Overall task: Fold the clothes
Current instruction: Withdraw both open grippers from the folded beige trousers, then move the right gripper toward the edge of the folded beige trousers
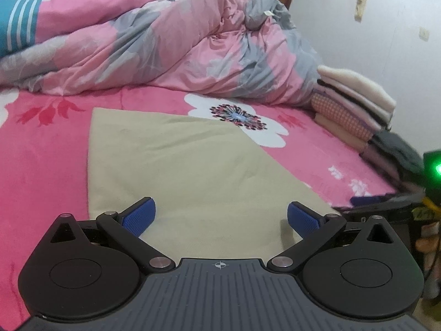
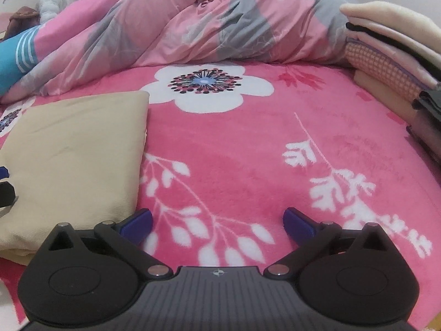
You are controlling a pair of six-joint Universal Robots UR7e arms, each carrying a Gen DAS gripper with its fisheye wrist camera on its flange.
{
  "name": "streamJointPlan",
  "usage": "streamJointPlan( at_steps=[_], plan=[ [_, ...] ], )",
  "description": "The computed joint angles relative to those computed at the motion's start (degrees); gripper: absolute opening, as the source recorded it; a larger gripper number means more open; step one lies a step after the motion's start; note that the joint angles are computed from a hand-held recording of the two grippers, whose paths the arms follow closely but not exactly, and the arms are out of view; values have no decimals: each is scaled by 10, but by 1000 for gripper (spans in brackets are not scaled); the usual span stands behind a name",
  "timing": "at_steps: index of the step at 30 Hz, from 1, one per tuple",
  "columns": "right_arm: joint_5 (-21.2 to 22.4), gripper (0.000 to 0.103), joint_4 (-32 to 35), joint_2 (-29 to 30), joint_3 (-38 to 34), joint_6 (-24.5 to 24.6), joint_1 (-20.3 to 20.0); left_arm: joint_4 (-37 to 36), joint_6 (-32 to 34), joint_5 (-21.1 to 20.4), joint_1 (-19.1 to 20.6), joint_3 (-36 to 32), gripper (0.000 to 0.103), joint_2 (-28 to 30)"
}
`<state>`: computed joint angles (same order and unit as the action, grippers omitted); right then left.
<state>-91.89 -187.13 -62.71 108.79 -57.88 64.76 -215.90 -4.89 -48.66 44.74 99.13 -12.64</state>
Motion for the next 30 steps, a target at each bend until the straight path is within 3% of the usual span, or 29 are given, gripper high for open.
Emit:
streamJointPlan(
  at_steps=[3,7,10,15,17,20,23,26,28,30],
  plan=[
    [3,103,8,-1,-4,0,-2,-13,-15,-31,11,10,103,-10],
    [40,103,-6,-4,6,-13,-17,-8,-38,-56,17,19,103,-24],
    [62,103,-8,-5,10,-22,-25,-18,-39,-39,12,21,103,-23],
    [32,103,36,-14,-6,-33,-8,-48,-32,-19,4,23,103,-20],
    [46,101,30,-21,-3,-23,-5,-70,-28,-20,4,25,103,-19],
    [122,98,10,-37,17,-32,-9,-89,-19,1,0,20,103,-13],
    [193,84,20,-50,36,-53,-9,-71,-20,45,-5,11,103,-9],
    [234,65,59,-56,48,-98,-9,-25,-25,104,-10,-5,103,-2],
    [225,57,72,-51,56,-129,-5,5,-37,122,-10,-7,103,-2],
    [183,49,86,-38,57,-158,-2,35,-73,106,-4,3,103,-14]
  ],
)
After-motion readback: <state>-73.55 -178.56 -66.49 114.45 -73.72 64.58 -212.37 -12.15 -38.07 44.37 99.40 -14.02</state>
